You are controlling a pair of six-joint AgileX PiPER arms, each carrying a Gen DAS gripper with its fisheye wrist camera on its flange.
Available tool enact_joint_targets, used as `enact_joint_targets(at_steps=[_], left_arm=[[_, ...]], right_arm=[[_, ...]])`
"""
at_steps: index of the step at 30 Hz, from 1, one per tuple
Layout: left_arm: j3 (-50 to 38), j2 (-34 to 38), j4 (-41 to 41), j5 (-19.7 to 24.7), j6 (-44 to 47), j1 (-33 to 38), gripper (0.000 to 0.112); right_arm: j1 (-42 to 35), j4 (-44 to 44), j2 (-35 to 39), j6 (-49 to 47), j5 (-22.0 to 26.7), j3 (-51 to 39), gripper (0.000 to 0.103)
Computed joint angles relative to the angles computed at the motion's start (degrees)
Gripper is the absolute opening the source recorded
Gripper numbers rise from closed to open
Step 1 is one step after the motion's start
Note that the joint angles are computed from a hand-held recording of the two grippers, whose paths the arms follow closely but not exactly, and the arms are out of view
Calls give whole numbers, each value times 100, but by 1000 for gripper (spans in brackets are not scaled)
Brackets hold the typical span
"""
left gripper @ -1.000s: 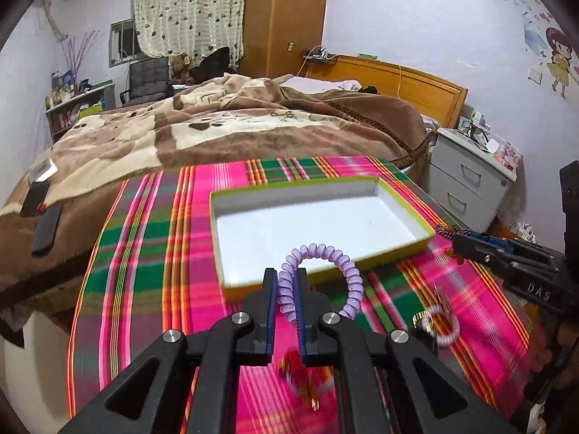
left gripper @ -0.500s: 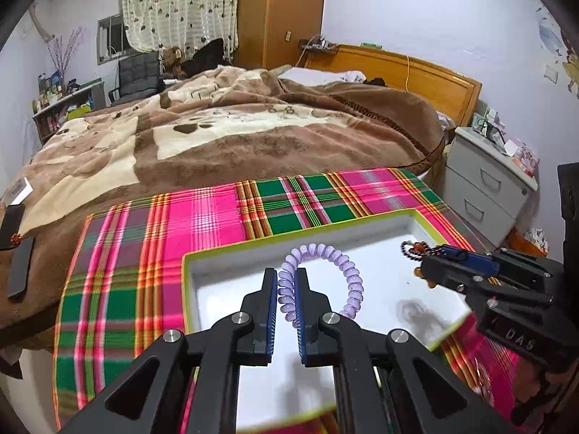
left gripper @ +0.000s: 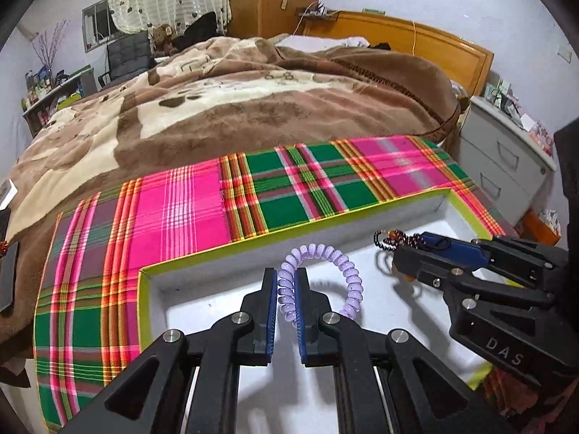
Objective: Organize jewelry
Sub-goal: 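Carry both items into the yellow box and open both tools, then withdraw both tools from the box back toward the remaining jewelry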
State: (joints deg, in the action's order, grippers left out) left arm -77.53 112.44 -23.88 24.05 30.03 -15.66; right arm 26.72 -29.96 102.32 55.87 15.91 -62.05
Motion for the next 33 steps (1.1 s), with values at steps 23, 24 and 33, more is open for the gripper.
enact_joint_targets(at_steps=[23,24,33], left_arm=[[593,-527,-1374,66,1136,247,18],[734,-647,-1485,-2,1269,255,18],[2167,-1965,-2947,-258,2760,557,18]], right_arm=[[198,96,-327,-85,219,174,38],[237,-63,-412,89,231,245,38],[1092,-2235,-1679,2664,707,1255,39]])
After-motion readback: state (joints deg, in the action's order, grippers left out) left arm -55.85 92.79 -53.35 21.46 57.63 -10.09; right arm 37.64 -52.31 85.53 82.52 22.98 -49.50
